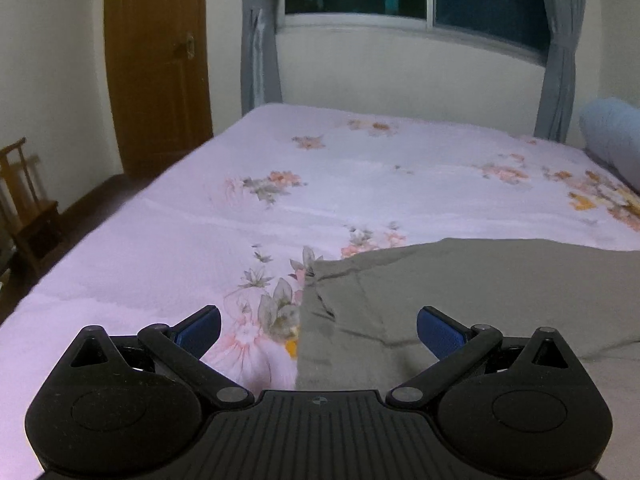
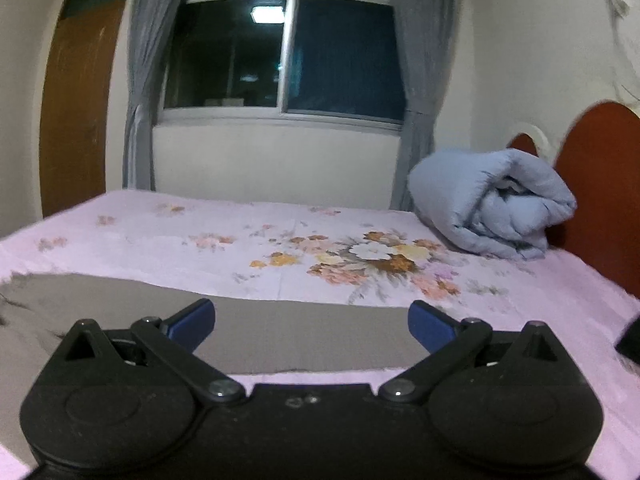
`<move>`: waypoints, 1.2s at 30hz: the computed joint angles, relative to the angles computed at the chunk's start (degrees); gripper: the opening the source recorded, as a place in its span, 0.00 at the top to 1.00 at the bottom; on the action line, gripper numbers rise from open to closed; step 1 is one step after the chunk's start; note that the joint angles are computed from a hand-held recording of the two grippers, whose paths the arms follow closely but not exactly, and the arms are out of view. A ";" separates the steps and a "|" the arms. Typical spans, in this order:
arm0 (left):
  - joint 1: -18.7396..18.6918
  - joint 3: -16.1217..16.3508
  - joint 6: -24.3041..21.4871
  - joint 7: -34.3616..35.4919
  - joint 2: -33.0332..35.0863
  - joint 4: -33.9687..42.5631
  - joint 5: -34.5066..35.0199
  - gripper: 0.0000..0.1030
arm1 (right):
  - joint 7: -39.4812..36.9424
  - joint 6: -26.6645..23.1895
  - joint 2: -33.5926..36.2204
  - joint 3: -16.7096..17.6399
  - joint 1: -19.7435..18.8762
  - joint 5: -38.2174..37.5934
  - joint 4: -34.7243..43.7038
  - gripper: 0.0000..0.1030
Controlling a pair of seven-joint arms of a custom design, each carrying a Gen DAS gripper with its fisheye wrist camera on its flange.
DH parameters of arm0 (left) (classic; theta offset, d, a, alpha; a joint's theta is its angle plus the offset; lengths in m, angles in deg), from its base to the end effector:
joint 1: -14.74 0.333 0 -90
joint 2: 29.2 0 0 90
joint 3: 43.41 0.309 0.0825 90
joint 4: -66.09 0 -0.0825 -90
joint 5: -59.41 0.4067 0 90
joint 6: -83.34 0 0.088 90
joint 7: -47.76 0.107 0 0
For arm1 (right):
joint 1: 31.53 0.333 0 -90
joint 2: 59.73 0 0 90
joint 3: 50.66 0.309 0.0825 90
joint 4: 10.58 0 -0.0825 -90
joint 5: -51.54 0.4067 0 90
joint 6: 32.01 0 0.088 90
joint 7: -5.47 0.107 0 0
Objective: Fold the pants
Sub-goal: 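Lower both tools toward the grey sweatpants on the bed, then close the left gripper on the sweatpants' end and lift it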
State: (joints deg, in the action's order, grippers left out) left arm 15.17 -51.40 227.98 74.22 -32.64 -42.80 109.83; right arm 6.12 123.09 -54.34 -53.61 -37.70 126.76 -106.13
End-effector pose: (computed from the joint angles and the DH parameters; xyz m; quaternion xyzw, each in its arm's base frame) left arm 0.6062 -0.0901 0.5864 -0.7419 0.4840 -0.2402 0.3971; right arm 0.6460 -0.1362 0.6202 -0.6720 0.4337 -0.3959 0.4511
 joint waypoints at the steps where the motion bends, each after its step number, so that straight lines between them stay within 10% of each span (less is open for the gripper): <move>1: 0.29 0.35 0.74 0.69 2.00 1.43 -0.27 0.00 | -0.35 1.07 1.65 0.41 0.52 -0.40 1.59 0.06; 12: -0.24 5.93 7.28 6.23 14.12 8.79 -8.04 0.00 | 15.47 1.13 17.68 5.31 -0.68 -11.49 19.25 0.06; 19: 1.93 5.78 10.45 22.28 21.04 14.29 -23.22 0.00 | 32.72 -0.73 30.66 5.86 -1.11 -22.55 37.70 0.06; 29: 5.74 2.00 16.07 42.30 23.83 14.72 -44.53 0.02 | 34.23 1.39 33.33 12.38 -4.17 -29.61 38.76 0.06; 36: 4.42 2.58 12.69 46.34 24.26 17.31 -48.96 0.31 | 33.68 0.81 30.92 15.99 -6.35 -30.84 35.27 0.06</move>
State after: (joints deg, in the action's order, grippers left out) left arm 19.59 -48.82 240.67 120.56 -8.39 -25.49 60.87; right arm 39.80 123.91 -23.41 -37.62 -44.04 95.92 -70.86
